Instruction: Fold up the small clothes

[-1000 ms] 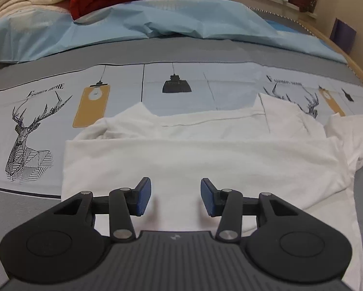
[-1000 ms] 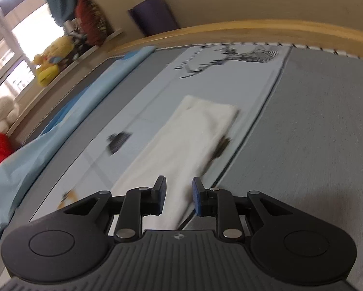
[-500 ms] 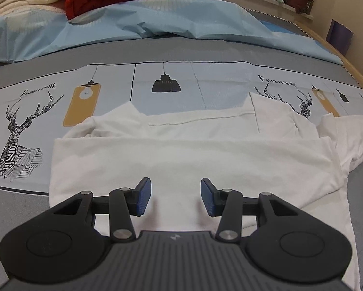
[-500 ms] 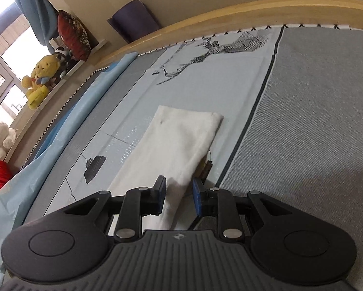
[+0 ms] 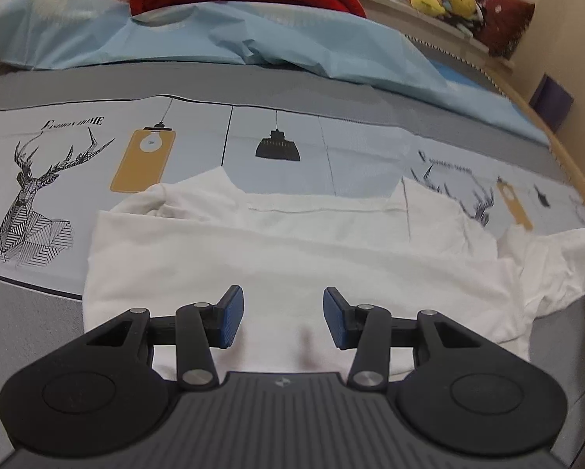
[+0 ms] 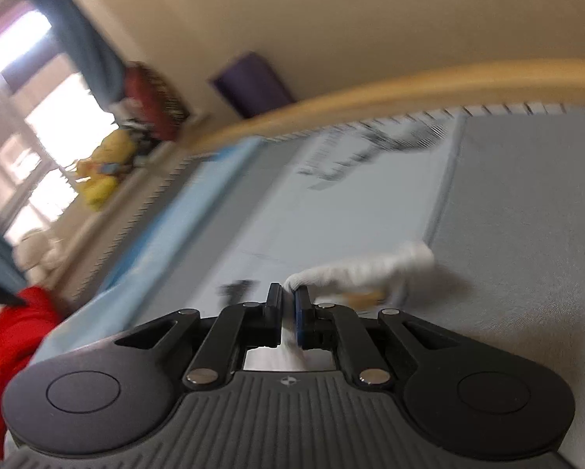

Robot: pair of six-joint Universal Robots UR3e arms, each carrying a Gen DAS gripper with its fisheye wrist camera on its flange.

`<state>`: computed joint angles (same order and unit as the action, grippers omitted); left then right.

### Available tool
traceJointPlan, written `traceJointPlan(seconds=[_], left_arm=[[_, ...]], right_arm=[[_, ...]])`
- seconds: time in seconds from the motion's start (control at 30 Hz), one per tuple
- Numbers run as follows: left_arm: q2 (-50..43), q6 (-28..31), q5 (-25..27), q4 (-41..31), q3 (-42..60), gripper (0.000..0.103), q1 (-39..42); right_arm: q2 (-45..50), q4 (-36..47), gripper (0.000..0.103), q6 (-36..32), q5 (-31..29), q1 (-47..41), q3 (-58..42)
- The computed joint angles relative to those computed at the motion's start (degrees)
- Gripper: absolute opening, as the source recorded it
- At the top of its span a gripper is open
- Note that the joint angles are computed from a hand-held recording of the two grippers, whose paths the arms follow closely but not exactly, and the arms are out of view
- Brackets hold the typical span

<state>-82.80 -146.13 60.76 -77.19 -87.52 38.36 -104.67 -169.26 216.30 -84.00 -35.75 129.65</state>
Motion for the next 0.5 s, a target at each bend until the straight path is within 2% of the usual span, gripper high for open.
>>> traceJointPlan(seconds=[0.13, 0.2, 0.3, 0.43, 0.5], left_arm=[[-0.08, 0.30, -0.81, -1.14, 0.70, 0.050, 1.04], [-0.49, 0.17, -0.41, -1.42, 1.07, 0.050, 1.53], [-1.22, 0.18, 0.68, -2.15, 1.95, 0.050, 2.33], [-1.86, 1.31, 2.45, -1.62, 2.10, 0.050, 2.75], [-2.57, 1.02, 3.19, -1.22, 2.42, 0.050, 2.86]], right_arm=[[-8.54, 14.34, 0.006, 3.38, -7.75, 12.87, -7.82], [-10.10, 18.73, 0.006, 5.85, -12.97, 21.53, -10.45], [-5.47, 23.20, 0.006, 8.98, -20.35, 33.63, -14.86], [3.11, 28.15, 0.006, 14.77, -20.45, 38.66, -20.56], [7.64, 29.60, 0.006, 16.59, -23.18, 41.58, -24.24]])
